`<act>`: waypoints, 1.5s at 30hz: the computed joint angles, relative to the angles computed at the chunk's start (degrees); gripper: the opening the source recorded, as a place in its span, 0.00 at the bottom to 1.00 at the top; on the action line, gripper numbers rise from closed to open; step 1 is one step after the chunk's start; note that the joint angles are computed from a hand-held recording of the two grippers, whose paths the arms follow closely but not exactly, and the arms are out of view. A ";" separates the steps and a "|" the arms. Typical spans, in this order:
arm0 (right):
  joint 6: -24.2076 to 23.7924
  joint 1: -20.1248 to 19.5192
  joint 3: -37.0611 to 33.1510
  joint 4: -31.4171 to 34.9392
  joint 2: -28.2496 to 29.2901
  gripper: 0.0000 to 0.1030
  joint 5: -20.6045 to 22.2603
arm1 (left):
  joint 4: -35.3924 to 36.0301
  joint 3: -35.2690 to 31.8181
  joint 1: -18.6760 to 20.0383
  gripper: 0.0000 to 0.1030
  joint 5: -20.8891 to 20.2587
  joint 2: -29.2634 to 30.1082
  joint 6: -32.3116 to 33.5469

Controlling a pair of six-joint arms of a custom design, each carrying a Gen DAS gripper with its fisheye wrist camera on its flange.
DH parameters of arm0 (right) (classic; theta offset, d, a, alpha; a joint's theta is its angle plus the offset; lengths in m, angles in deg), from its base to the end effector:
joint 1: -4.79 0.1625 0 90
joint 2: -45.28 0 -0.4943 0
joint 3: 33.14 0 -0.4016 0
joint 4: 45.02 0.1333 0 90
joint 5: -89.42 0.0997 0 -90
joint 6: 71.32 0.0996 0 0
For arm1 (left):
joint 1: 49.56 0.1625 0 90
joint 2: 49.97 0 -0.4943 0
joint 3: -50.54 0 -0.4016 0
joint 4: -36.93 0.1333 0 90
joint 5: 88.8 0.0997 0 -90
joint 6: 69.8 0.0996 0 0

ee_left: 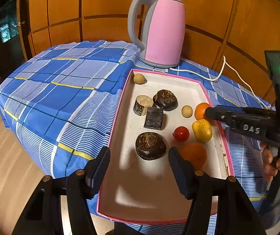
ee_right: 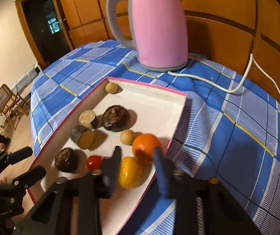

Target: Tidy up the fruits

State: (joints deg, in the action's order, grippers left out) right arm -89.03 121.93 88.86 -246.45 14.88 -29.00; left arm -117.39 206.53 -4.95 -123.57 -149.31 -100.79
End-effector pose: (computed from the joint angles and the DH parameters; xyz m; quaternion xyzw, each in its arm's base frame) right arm 0.3221 -0.4401 -0.0374 0.3252 -0.8988 0.1862 0.2273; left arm -0.0247 -0.3266 0.2718 0.0800 0.8810 -0.3325 0.3269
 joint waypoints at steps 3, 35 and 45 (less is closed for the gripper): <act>-1.50 0.88 -1.61 1.63 1.49 0.20 -2.74 | 0.49 0.08 -0.63 0.61 0.39 0.01 -0.32; 13.13 6.31 9.48 -15.74 1.89 0.28 -12.91 | 8.82 1.22 -8.58 0.76 3.15 -2.60 -7.37; 16.14 9.42 12.16 -22.65 4.76 0.35 -19.80 | 12.82 1.28 -10.71 0.94 5.03 -3.91 -11.22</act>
